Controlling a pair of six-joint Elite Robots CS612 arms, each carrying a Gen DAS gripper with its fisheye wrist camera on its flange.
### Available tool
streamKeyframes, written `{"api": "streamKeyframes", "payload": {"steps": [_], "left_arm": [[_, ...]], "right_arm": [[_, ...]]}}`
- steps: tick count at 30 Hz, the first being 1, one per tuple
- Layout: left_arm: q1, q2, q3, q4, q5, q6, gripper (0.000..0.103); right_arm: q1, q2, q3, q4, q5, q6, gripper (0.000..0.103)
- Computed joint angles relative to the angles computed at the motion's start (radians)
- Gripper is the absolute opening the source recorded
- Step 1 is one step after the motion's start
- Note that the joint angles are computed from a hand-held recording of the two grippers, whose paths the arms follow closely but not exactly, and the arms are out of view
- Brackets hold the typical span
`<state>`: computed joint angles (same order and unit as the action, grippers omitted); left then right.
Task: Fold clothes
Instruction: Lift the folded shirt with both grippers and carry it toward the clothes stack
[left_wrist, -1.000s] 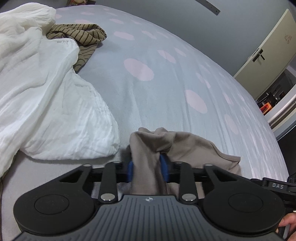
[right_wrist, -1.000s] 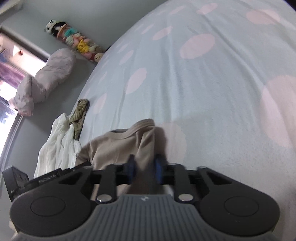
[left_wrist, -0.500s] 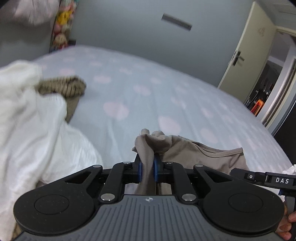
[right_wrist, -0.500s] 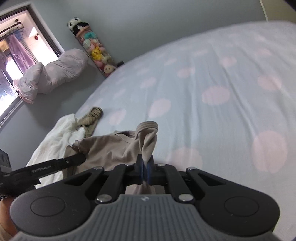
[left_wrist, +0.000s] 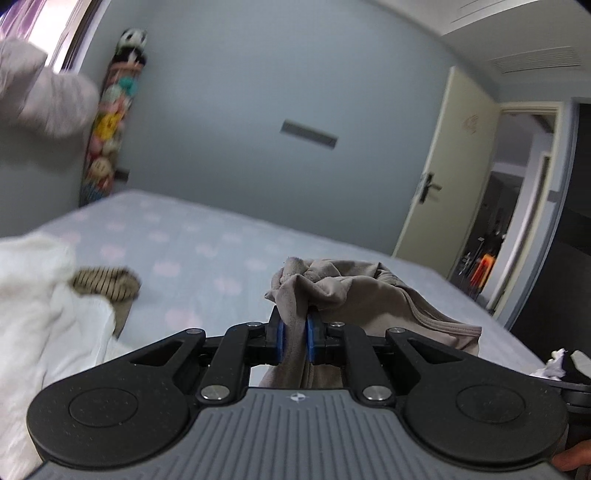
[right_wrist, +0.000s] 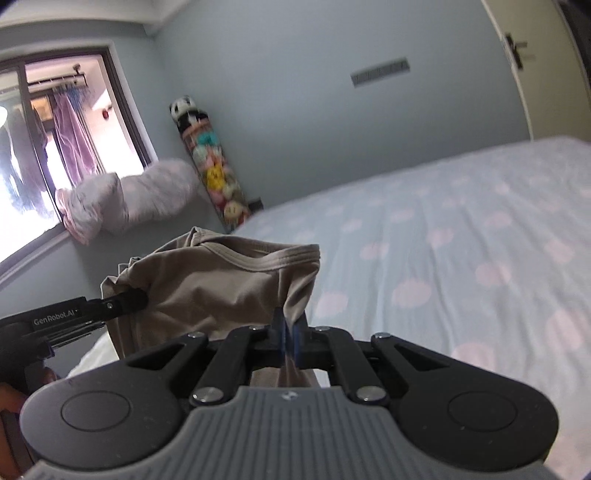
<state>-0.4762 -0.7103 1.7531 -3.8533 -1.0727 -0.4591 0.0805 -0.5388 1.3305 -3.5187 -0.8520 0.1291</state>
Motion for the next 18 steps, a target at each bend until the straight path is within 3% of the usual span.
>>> {"api": "streamKeyframes", "payload": {"steps": [6,12,18], "left_arm": [[-0.036,-0.021,-0.021,-0.067,0.009,0.12,0.01],[-0.066,-0.03,-0.07,-0.094,-0.028,0.213,0.009],[-0.102,-0.04,-0.118,-0.033,-0.063,0.282,0.009]], "right_arm": [[-0.038,-0.037,0.047,-0.164,0.004,0.071,0.005],[-0.082,-0.074,0.08,-0.269,-0.004,0.112,0.005],[-0.139,-0.115,0.118,-0.329,-0.012,0.126,0.005]]}}
